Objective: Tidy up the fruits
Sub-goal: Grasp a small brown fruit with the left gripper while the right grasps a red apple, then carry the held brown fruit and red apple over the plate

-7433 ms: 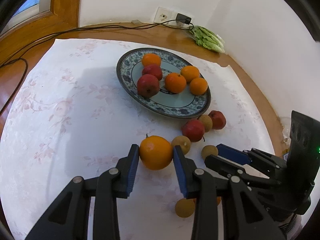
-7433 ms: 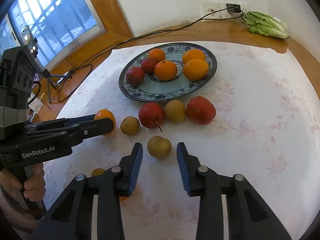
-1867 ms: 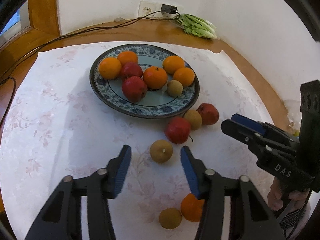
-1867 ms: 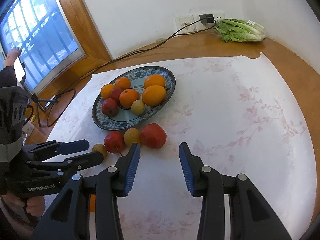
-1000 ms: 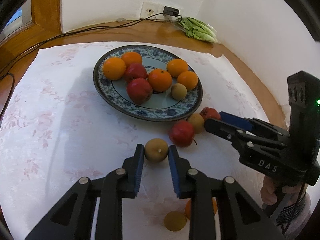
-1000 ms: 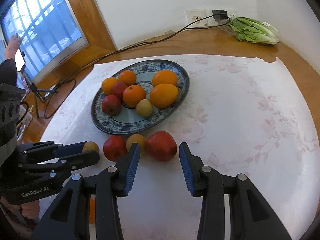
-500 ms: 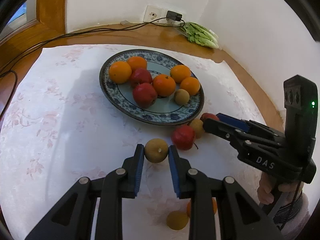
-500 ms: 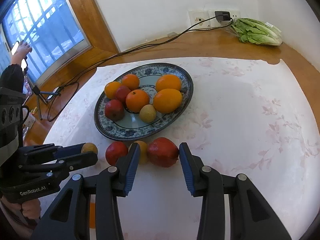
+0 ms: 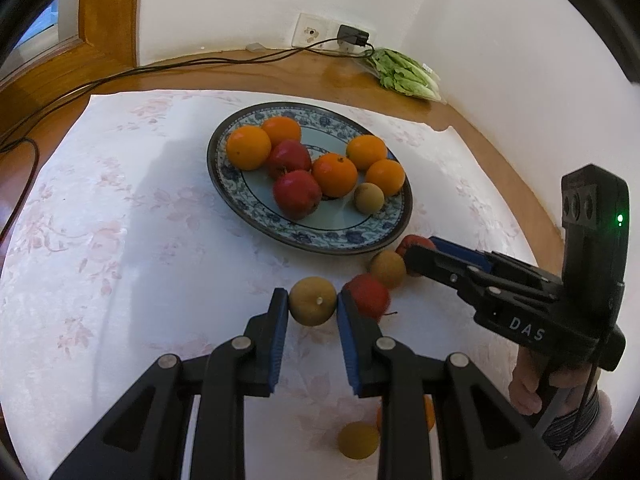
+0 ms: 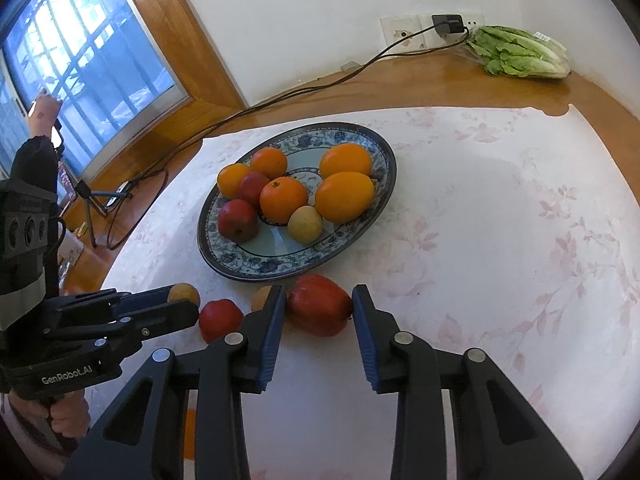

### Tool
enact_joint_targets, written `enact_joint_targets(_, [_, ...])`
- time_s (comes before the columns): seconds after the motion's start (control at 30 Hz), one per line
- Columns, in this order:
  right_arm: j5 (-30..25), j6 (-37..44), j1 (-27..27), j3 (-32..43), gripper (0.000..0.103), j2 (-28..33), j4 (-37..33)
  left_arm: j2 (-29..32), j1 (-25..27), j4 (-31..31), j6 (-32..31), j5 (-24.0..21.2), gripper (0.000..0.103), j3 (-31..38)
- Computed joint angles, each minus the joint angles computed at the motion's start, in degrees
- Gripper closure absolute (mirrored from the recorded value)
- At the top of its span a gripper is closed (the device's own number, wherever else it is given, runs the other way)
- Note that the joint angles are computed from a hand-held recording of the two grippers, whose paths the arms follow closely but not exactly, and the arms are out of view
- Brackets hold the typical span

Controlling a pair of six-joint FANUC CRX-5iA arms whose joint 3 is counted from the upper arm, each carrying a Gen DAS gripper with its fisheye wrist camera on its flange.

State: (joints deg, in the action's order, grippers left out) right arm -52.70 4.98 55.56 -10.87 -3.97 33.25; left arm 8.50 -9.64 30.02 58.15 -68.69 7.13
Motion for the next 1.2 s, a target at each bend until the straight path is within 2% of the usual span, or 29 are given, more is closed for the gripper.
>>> enact_joint_targets(0.5, [-2.6,-3.7,1.9,-1.1,0.068,-1.6,4.6,-0.7,0.2,0.0,0.4,0.9,0.077,0.1])
enact_joint_targets(0.93, [-3.5,-3.2,2.7,0.5,0.068,-1.0,7.1,-0.1,0.8,1.2,0.5,2.0,0.077,1.5])
enact_joint_targets(1.2, [-2.8,-1.0,1.9,2.3,0.068,0.6,6.0,2.1,0.1,-0.1,1.9,2.8,0.077,4.4])
